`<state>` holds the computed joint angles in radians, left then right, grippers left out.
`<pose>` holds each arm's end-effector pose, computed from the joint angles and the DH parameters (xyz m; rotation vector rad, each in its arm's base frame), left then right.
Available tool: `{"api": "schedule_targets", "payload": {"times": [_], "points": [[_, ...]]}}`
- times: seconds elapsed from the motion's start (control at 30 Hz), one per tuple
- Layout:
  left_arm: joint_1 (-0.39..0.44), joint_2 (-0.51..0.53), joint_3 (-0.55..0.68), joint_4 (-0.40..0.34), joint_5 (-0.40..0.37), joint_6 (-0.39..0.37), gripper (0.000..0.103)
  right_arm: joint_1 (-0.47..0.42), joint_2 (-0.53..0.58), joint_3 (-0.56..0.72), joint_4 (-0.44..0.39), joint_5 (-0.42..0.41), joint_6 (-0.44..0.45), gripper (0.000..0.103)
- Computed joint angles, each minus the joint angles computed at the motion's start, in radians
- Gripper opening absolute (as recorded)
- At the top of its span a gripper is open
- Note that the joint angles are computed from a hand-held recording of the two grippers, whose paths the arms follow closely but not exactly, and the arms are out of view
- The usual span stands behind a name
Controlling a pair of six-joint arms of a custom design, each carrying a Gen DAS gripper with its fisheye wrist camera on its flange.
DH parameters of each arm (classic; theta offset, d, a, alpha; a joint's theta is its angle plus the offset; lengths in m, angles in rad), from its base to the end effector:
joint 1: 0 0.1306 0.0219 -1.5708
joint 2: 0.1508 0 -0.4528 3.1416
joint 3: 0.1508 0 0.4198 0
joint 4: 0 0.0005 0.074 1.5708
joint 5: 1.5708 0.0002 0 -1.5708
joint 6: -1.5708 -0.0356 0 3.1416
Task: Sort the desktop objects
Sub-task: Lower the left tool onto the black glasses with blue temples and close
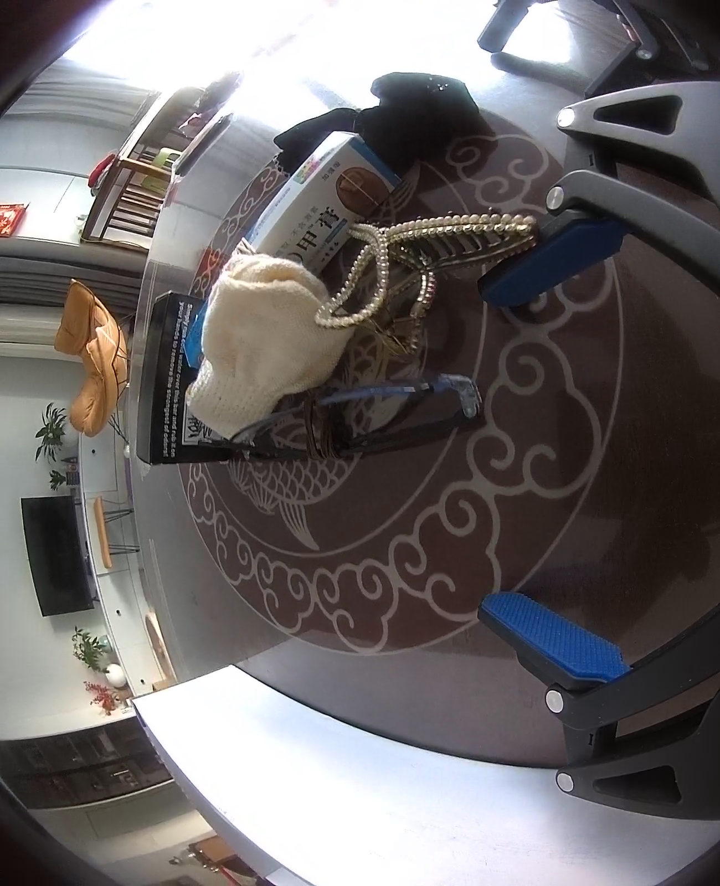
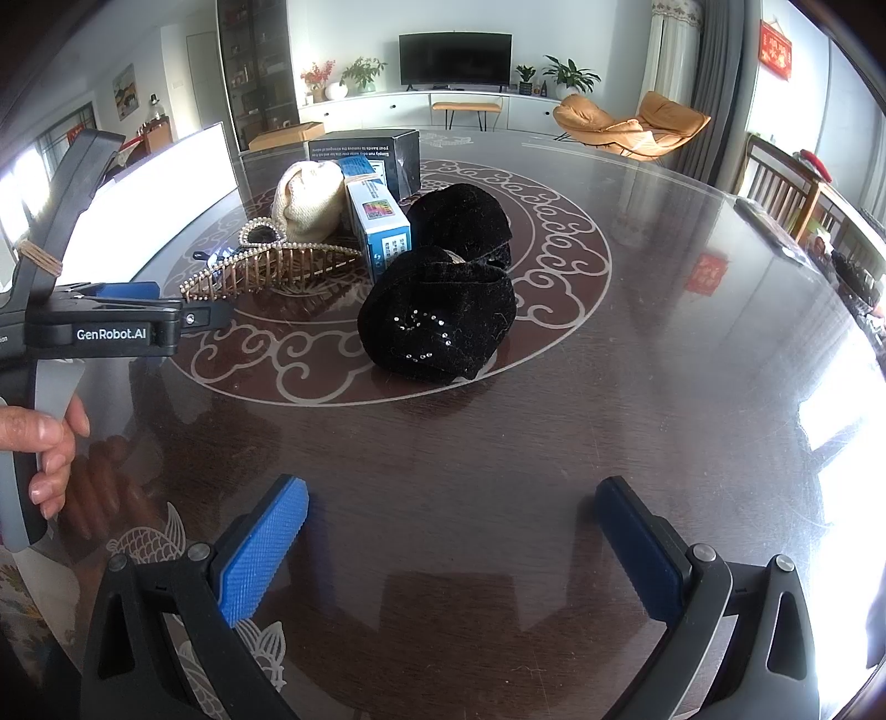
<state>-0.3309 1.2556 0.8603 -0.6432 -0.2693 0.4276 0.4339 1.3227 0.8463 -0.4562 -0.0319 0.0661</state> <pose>0.3718 -0.1182 0.3222 -0.2173 2.5429 0.0635 0.3773 0.1755 0.3006 -0.6346 2.4317 0.1912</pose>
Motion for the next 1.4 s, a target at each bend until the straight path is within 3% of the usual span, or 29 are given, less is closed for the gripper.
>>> {"api": "schedule_targets", "payload": {"times": [0.13,0.27,0.4,0.47,0.6,0.73,0.8,0.97,1.03,1.1,1.17,1.4], "points": [[-0.010,0.010,0.013,-0.019,0.004,0.011,0.103,-0.001,0.000,0.000,0.000,-0.001,0.000,0.103],[-0.013,-0.044,-0.019,-0.063,0.020,0.006,0.103,0.001,0.000,0.000,0.000,0.000,-0.001,0.103],[0.014,-0.114,-0.054,-0.032,-0.008,0.007,0.103,-0.001,-0.001,-0.001,0.001,0.000,0.001,0.103],[0.047,-0.117,-0.041,-0.008,0.024,0.010,0.103,-0.001,-0.001,-0.001,0.000,0.000,0.001,0.103],[0.086,-0.052,0.028,0.019,0.055,-0.016,0.103,-0.001,-0.001,0.000,0.000,0.000,0.001,0.103],[0.104,0.066,0.121,-0.043,0.031,-0.035,0.101,-0.001,-0.002,-0.001,0.000,0.000,0.001,0.103],[0.115,0.123,0.160,-0.080,0.047,-0.052,0.095,-0.001,-0.002,-0.001,0.000,0.001,0.000,0.103],[0.131,0.183,0.205,-0.093,0.099,-0.049,0.093,-0.001,-0.002,-0.001,0.000,0.001,0.000,0.103],[0.123,0.181,0.196,-0.069,0.092,-0.067,0.084,-0.001,-0.002,-0.001,0.001,0.001,0.000,0.103],[0.106,0.161,0.174,-0.035,0.062,-0.093,0.044,-0.001,-0.002,-0.001,0.001,0.000,0.000,0.103],[0.102,0.138,0.154,-0.019,0.077,-0.094,0.029,-0.001,-0.002,-0.001,0.001,0.000,0.000,0.103],[0.075,-0.055,-0.013,-0.018,0.051,-0.017,0.029,-0.002,-0.002,0.000,0.000,0.000,0.001,0.103]]}}
